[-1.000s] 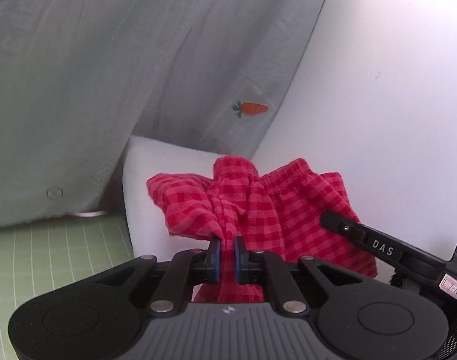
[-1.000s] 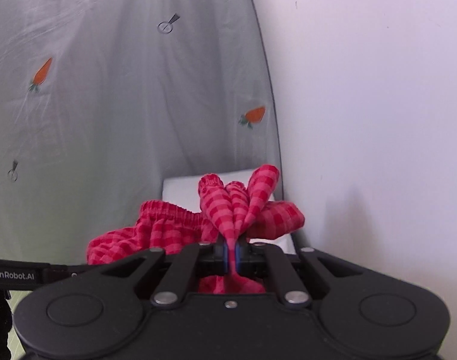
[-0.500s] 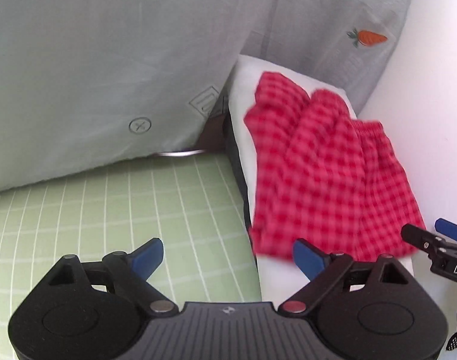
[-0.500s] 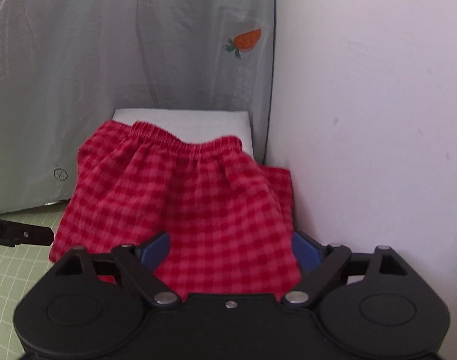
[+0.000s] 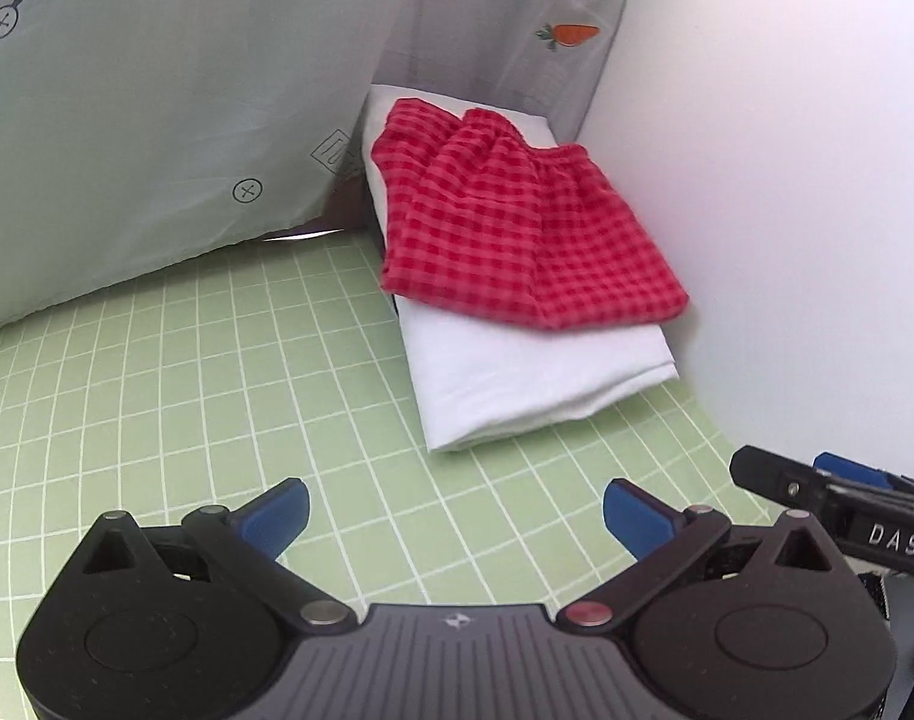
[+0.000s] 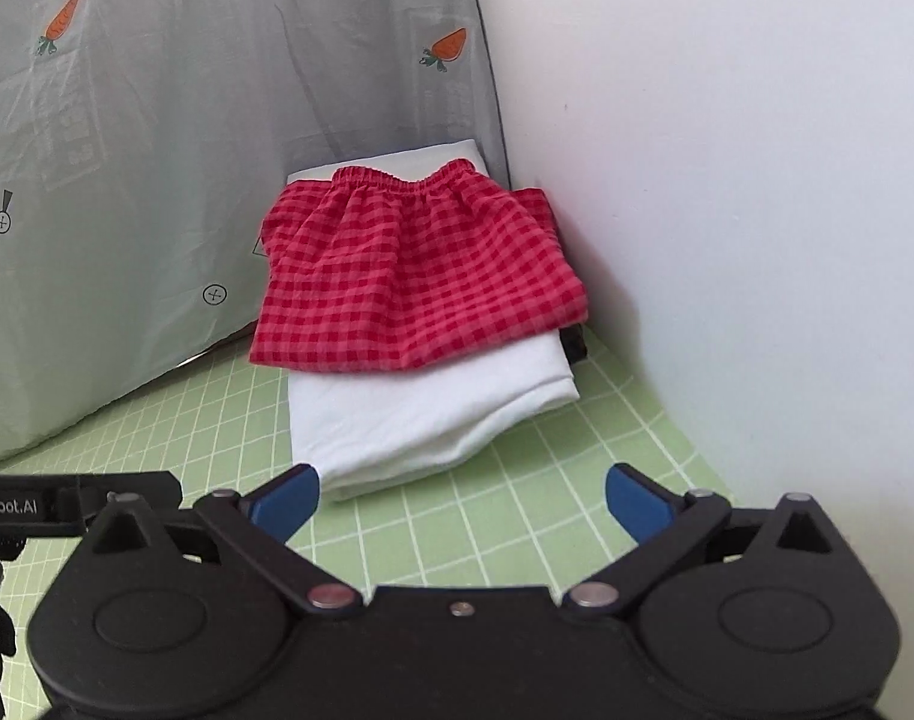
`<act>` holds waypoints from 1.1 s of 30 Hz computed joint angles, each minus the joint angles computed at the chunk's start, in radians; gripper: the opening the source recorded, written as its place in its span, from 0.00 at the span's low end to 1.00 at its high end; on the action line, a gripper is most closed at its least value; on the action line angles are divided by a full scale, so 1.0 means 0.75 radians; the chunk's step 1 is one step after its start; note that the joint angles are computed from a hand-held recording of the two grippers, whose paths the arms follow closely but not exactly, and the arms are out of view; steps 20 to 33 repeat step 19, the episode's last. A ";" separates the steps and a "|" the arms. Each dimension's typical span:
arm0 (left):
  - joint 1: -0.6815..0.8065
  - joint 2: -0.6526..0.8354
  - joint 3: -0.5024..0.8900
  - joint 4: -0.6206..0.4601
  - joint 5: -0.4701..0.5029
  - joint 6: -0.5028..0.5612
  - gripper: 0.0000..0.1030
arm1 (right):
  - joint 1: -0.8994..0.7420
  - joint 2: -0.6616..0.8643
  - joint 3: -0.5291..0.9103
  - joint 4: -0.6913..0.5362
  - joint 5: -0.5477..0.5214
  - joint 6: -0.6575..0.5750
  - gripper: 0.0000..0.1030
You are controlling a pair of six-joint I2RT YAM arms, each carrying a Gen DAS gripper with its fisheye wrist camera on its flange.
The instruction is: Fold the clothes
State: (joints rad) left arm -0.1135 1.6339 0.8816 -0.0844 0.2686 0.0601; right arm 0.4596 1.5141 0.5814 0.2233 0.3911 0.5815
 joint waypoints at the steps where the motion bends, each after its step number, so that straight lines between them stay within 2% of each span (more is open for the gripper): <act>1: 0.000 -0.041 -0.045 0.010 0.003 0.018 1.00 | 0.036 -0.050 -0.033 -0.026 0.042 0.037 1.00; 7: 0.031 -0.198 -0.192 0.004 0.029 0.089 1.00 | 0.218 -0.210 -0.115 -0.186 0.257 0.219 1.00; 13: 0.089 -0.278 -0.260 0.022 0.065 0.109 1.00 | 0.334 -0.245 -0.109 -0.305 0.369 0.302 1.00; 19: 0.127 -0.350 -0.311 0.030 0.084 0.128 1.00 | 0.424 -0.243 -0.079 -0.395 0.441 0.358 1.00; 33: 0.127 -0.350 -0.311 0.030 0.084 0.128 1.00 | 0.424 -0.243 -0.079 -0.395 0.441 0.358 1.00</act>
